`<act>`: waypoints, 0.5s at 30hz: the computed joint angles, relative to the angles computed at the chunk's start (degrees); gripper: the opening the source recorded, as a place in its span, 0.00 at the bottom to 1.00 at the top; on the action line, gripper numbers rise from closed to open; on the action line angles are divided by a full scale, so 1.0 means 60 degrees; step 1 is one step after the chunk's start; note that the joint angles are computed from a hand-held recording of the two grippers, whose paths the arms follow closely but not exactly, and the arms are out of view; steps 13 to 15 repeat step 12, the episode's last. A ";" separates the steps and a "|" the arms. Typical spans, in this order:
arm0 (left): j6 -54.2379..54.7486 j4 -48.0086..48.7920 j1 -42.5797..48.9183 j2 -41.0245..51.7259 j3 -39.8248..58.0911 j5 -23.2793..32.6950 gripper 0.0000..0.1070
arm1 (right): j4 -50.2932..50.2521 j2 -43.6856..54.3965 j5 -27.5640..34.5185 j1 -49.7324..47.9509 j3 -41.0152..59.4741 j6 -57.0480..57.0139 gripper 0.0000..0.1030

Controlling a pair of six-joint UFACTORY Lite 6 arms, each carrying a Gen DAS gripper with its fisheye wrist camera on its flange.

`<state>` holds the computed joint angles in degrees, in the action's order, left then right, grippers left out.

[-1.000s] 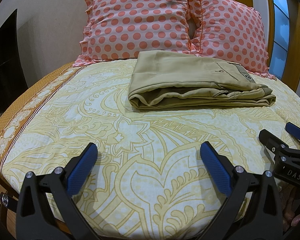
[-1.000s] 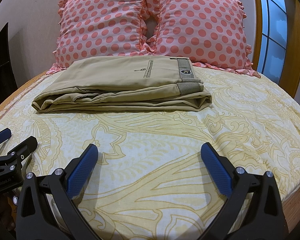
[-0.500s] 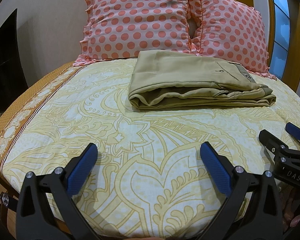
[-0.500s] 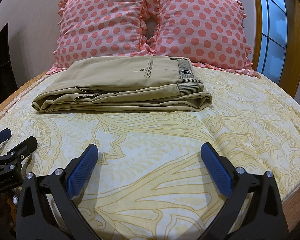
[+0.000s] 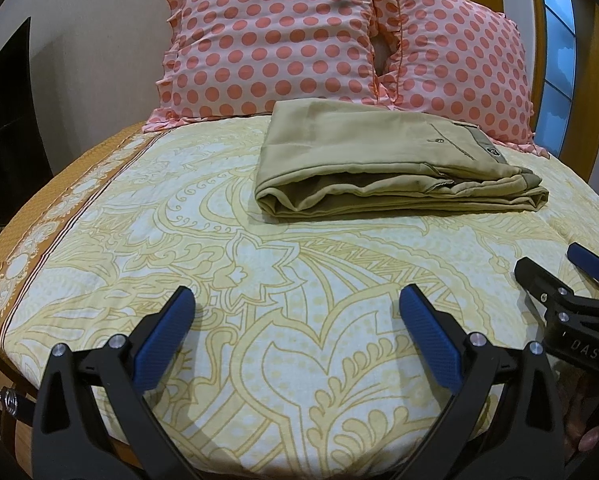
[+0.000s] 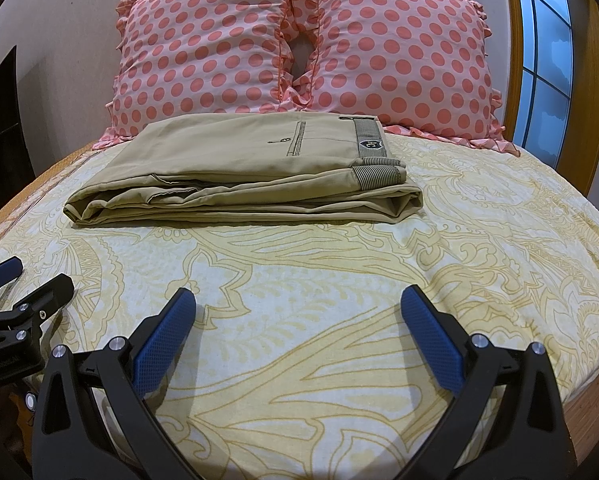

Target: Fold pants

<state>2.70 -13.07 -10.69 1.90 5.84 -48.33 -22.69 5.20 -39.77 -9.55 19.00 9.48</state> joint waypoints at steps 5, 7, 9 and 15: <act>-0.0002 0.0109 0.0081 0.0027 0.0008 -0.0056 0.95 | -0.0010 -0.0007 -0.0005 -0.0007 -0.0011 0.0002 0.99; 0.0020 0.0017 0.0011 0.0037 0.0027 -0.0049 0.95 | -0.0017 -0.0003 -0.0008 -0.0012 -0.0008 0.0004 0.99; -0.0002 -0.0011 -0.0018 0.0051 0.0009 -0.0077 0.95 | -0.0015 0.0011 -0.0008 -0.0010 0.0005 0.0003 0.99; 0.0003 -0.0028 -0.0032 0.0055 0.0017 -0.0071 0.95 | -0.0012 0.0008 -0.0011 -0.0010 -0.0002 0.0001 0.99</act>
